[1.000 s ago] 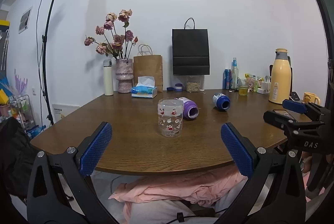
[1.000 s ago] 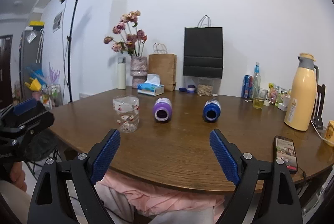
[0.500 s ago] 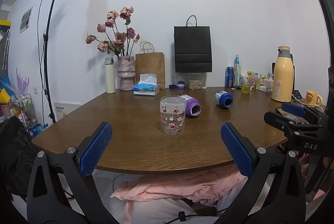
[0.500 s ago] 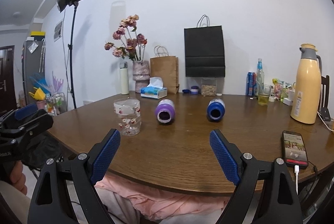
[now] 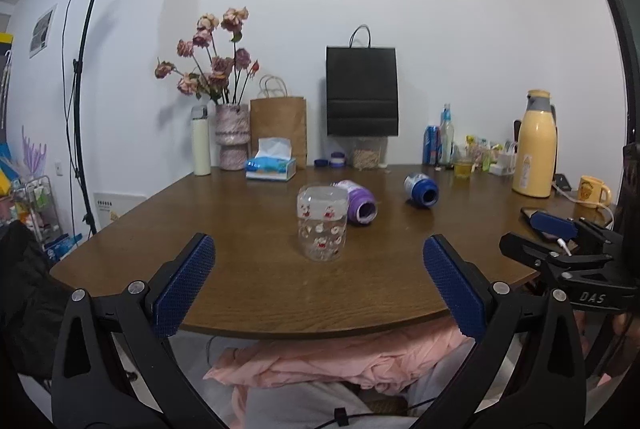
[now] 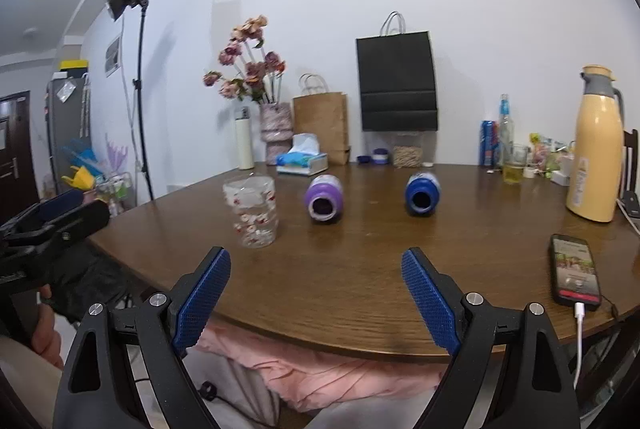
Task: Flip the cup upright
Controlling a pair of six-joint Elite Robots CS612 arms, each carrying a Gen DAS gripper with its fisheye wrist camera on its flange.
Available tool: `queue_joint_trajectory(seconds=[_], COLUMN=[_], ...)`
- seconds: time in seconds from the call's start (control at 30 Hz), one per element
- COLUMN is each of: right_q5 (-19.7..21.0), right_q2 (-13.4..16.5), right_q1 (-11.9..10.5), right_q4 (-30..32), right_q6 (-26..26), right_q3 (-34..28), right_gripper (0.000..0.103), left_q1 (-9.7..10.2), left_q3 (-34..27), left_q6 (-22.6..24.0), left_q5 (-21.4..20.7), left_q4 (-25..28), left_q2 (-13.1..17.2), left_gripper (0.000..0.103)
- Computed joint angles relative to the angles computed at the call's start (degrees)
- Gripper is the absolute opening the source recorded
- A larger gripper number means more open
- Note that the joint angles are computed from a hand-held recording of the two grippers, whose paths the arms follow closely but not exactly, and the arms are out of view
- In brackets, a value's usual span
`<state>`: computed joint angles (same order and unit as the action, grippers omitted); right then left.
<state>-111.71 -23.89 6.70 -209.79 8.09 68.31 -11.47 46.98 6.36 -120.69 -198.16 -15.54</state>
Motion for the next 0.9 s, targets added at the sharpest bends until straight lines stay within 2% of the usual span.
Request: queue_joint_trajectory(seconds=[0.17, 0.27, 0.37, 0.9], right_q5=[2.1, 3.9, 5.5, 2.4], right_q2=[-0.1, -0.1, -0.4, -0.2], right_q1=[-0.2, -0.4, -0.5, -0.3], right_q4=[-0.2, -0.9, -0.4, 1.4], right_q6=[-0.5, -0.6, -0.5, 0.2], right_q3=[0.2, 0.4, 0.6, 0.0], right_gripper=[0.091, 0.091, 0.091, 0.091], left_q1=[0.26, 0.07, 0.09, -0.13], left_q3=[-0.8, -0.4, -0.5, -0.6], left_q6=[-1.3, 1.5, 1.0, 1.5], left_q5=[-1.0, -1.0, -1.5, 0.7], left_q4=[1.3, 3.8, 5.2, 3.5], left_q2=[0.4, -0.1, -0.2, 0.0], left_gripper=[0.103, 0.103, 0.103, 0.103])
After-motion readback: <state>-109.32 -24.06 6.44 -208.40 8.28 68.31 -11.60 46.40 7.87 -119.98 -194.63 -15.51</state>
